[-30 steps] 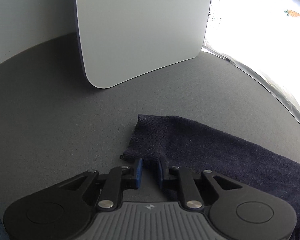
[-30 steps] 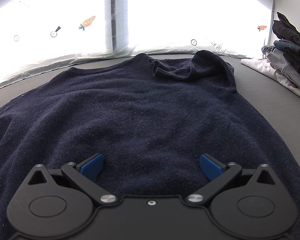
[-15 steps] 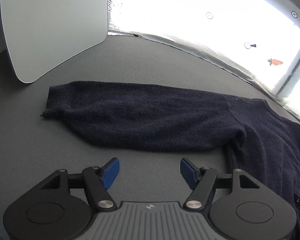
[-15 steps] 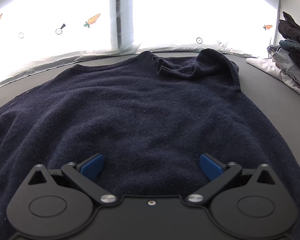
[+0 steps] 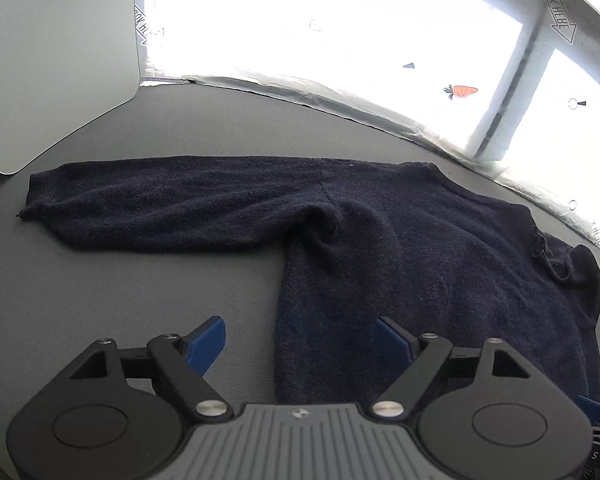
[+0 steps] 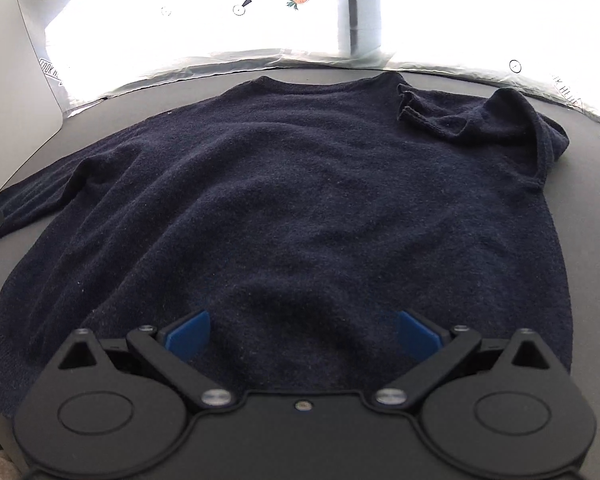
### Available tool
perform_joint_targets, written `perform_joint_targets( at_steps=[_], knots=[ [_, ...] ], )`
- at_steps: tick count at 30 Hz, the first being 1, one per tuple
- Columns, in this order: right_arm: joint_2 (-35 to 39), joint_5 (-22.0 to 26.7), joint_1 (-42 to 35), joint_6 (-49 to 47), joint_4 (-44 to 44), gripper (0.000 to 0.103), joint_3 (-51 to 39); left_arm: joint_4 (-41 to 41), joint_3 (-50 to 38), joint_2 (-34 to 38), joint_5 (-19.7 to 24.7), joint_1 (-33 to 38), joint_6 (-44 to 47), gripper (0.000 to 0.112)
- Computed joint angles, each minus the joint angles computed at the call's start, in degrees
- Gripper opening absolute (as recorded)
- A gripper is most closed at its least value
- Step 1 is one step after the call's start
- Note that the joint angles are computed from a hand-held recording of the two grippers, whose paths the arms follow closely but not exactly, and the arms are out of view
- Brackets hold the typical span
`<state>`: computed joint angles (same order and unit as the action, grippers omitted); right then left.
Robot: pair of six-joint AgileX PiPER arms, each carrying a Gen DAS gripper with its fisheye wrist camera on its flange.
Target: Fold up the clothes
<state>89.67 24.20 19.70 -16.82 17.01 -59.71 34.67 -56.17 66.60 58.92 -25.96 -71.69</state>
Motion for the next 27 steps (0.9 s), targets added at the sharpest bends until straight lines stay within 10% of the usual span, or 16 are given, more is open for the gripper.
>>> perform_joint_targets(
  at_steps=[7,13,16,27],
  knots=[
    [0.0,-5.2,-10.2,-14.9,5.8,0.098,2.1,-0.5,-7.8,12.7,0.0,-5.6,-5.2,0.089],
    [6.9,-5.9,-15.5,-23.0,5.8,0.068,-4.5,-3.6,-14.5,21.9,-0.3,-3.9,-4.0,0.089],
    [11.4,-6.3,-16.1,-16.7,-1.9,0.044,-10.2,-3.9,-18.2,25.9,-0.1,-3.0,-2.7,0.089],
    [36.5,1.7,-13.7,5.2,-27.5,0.051,-47.6,-8.6,-33.0,41.1,4.7,2.8,4.9,0.095]
  ],
)
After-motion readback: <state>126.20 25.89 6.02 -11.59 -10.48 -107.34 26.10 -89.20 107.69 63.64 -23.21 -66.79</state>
